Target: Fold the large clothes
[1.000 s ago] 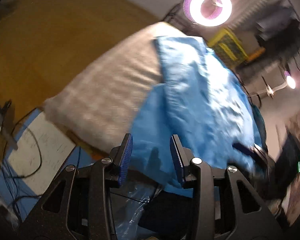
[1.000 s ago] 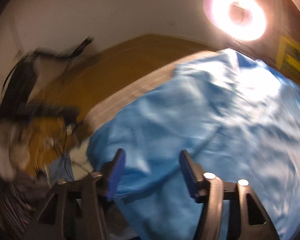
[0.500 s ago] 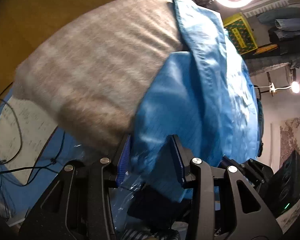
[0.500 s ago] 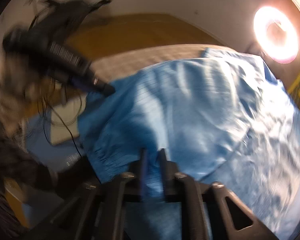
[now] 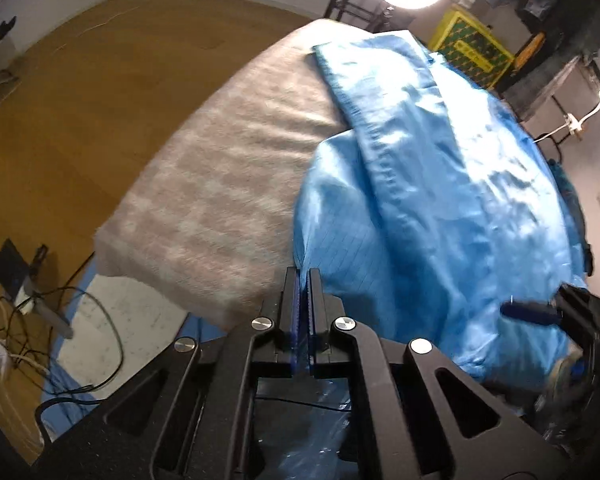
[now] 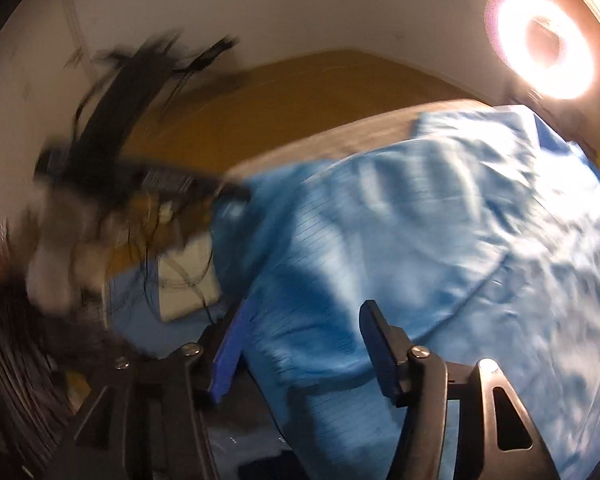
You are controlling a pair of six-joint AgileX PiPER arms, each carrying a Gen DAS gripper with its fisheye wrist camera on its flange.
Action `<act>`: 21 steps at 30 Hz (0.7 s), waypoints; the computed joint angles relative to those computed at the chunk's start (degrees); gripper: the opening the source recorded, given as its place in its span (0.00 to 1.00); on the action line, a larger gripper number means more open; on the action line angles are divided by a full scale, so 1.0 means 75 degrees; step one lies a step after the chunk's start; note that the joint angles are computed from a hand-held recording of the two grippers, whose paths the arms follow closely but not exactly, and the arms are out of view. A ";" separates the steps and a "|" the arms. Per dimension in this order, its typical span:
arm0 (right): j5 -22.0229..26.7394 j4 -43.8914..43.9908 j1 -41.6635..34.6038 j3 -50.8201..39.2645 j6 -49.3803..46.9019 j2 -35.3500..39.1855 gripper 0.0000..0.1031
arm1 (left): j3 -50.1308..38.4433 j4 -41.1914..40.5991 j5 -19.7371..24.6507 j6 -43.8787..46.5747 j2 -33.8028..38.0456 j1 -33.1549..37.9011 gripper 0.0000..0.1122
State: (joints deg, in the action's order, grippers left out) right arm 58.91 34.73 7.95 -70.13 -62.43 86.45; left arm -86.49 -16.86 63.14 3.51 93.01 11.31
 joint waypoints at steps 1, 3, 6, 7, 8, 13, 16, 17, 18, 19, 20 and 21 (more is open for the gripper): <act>-0.0432 -0.0360 0.0328 0.0343 -0.0047 -0.0197 0.56 | 0.0045 0.0197 -0.0014 -0.0097 0.0058 -0.0039 0.00; -0.1729 -0.1711 0.1208 0.1033 0.0580 -0.0445 0.46 | 0.0087 0.0636 -0.0007 -0.0285 0.0229 -0.0142 0.00; -0.2270 -0.2564 0.1572 0.1289 0.1281 -0.0212 0.18 | 0.0211 0.1482 -0.0224 -0.0701 0.0310 -0.0422 0.01; -0.2173 -0.2247 0.1413 0.1207 0.1149 -0.0159 0.11 | 0.0148 0.1381 -0.0137 -0.0725 0.0357 -0.0349 0.01; -0.1854 -0.2023 0.1229 0.0929 0.1262 -0.0045 0.10 | 0.0086 0.1183 -0.0041 -0.0713 0.0383 -0.0244 0.03; 0.0118 0.0117 -0.0249 -0.0373 0.1208 0.0365 0.09 | -0.0250 0.0368 0.0125 -0.0648 0.0317 0.0284 0.14; 0.0996 0.0968 -0.0640 -0.0593 0.1017 0.0300 0.09 | -0.0630 -0.0206 0.0268 -0.0686 0.0394 0.0613 0.14; 0.1098 0.1085 -0.0556 -0.0488 0.0898 0.0199 0.09 | -0.0772 -0.0305 0.0301 -0.0679 0.0443 0.0687 0.14; 0.1109 0.1146 -0.0391 -0.0285 0.0783 0.0087 0.09 | -0.0767 -0.0398 0.0336 -0.0577 0.0395 0.0787 0.14; 0.1057 0.1110 -0.0183 -0.0076 0.0694 0.0002 0.10 | -0.0866 -0.0450 0.0387 -0.0554 0.0421 0.0815 0.14; 0.0834 0.0924 0.0171 0.0192 0.0664 -0.0093 0.11 | -0.0953 -0.0454 0.0408 -0.0582 0.0459 0.0783 0.14; 0.0464 0.0642 0.0556 0.0463 0.0680 -0.0189 0.12 | -0.0961 -0.0486 0.0453 -0.0527 0.0432 0.0822 0.14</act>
State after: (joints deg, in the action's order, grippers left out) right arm 62.39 39.54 12.12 -66.65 -57.32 85.03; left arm -93.70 -20.50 66.54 -0.45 96.25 17.47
